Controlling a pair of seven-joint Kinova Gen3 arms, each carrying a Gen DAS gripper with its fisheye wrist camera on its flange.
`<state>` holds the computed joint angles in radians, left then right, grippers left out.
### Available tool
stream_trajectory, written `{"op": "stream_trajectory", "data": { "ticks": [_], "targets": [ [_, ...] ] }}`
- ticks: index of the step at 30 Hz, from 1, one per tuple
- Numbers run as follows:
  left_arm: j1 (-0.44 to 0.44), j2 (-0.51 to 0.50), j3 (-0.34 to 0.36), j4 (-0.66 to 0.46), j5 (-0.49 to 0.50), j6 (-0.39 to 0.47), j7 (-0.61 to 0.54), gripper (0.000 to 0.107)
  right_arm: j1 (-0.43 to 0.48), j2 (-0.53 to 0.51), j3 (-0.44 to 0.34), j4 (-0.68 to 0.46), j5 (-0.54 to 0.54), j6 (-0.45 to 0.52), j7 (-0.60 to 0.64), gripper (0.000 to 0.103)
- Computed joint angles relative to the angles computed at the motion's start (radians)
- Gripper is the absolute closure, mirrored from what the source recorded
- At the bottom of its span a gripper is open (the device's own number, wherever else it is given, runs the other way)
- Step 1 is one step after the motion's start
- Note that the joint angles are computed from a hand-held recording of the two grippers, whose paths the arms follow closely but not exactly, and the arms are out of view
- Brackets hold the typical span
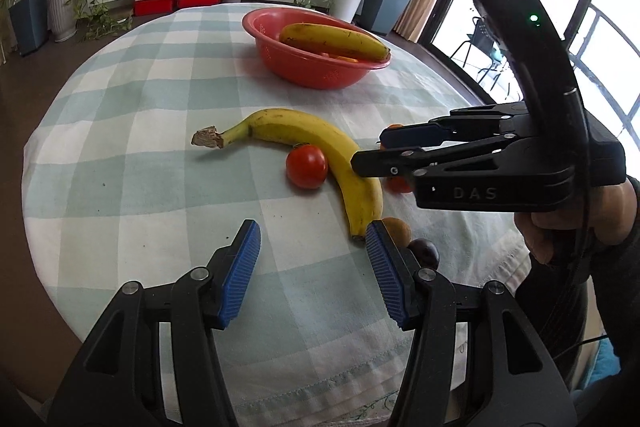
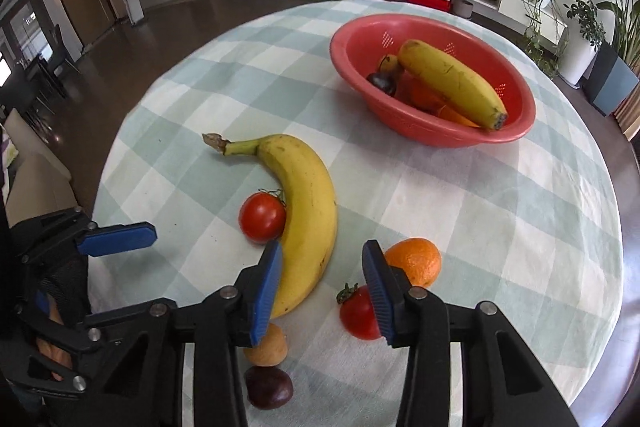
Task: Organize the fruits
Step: 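Move the left gripper to the red tomato and grasp it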
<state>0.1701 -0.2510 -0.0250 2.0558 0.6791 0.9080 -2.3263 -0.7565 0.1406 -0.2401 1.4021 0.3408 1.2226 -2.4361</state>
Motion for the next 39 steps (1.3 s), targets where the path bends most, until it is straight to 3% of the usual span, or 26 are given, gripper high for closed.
{"op": "stream_trajectory", "data": {
  "ticks": [9,16,34,39],
  "targets": [
    [0.013,0.105,0.082,-0.116,-0.150,-0.013,0.073,0.054,0.051,0.069,0.023,-0.097,-0.142,0.065,0.145,0.057],
    [0.041,0.190,0.137,-0.180,-0.238,-0.034,0.106,0.055,0.032,0.090,0.040,-0.131,-0.146,0.103,0.167,0.055],
    [0.046,0.284,0.168,-0.226,-0.258,-0.072,0.077,0.055,0.046,0.043,0.030,-0.095,-0.143,0.100,0.186,0.048],
    [0.066,0.279,0.179,-0.216,-0.297,-0.109,0.099,0.069,0.049,0.034,0.027,-0.086,-0.144,0.096,0.186,0.048]
  ]
}}
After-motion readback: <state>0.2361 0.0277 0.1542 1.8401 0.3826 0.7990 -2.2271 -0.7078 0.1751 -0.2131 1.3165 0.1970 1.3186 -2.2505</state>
